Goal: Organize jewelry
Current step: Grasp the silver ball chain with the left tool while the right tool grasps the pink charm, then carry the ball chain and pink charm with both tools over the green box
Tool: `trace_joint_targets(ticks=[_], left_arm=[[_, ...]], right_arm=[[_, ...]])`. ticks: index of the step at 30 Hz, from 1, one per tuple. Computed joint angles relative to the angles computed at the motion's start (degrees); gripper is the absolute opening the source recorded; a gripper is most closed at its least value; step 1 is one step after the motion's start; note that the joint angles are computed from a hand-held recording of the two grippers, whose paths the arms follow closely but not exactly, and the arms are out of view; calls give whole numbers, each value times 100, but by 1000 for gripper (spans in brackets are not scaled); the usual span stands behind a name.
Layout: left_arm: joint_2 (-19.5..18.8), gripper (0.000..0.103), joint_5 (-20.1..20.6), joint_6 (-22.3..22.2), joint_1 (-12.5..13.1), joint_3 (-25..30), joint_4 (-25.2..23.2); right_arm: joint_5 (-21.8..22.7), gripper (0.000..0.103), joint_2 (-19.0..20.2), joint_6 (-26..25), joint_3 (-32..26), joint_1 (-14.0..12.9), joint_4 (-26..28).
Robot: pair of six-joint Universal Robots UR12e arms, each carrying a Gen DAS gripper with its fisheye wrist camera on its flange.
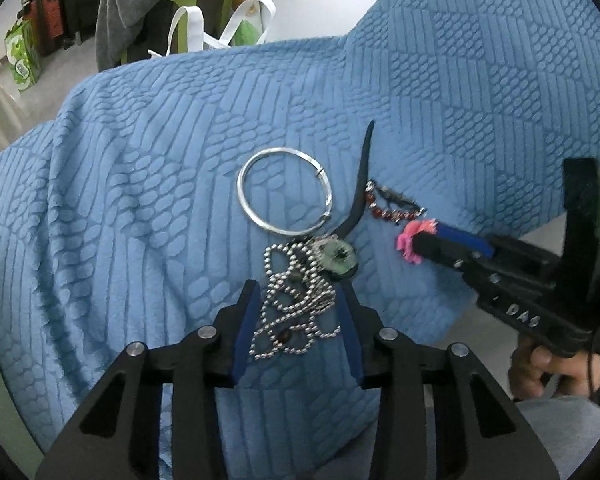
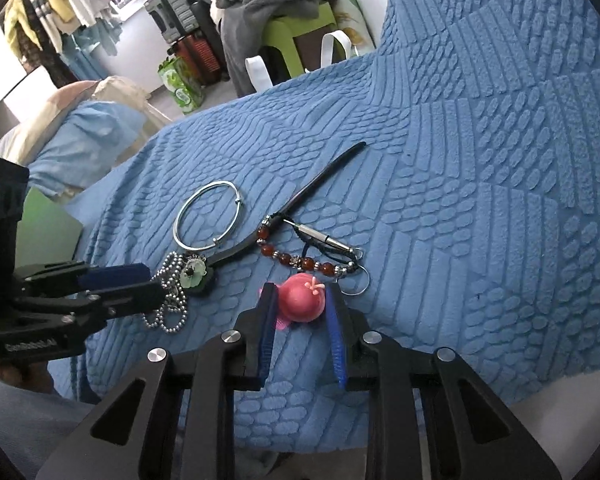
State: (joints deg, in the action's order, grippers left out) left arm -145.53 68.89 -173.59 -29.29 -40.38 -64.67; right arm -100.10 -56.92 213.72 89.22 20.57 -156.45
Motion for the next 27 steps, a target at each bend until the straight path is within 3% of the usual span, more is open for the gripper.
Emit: trace_joint_targets(ticks=[12, 15, 22, 27], left_arm=[[37, 36, 516, 997, -110, -82, 163], [27, 28, 658, 1052, -135, -83, 230], [-2, 7, 646, 756, -150, -11, 103], [150, 6, 613, 254, -123, -327, 418]], right_arm=[[-365, 21, -78, 74, -16, 91, 164], [-400, 22, -76, 74, -34, 114, 161], [-423, 22, -98, 176, -12, 153, 191], [-580, 22, -156, 165, -9, 208, 278]])
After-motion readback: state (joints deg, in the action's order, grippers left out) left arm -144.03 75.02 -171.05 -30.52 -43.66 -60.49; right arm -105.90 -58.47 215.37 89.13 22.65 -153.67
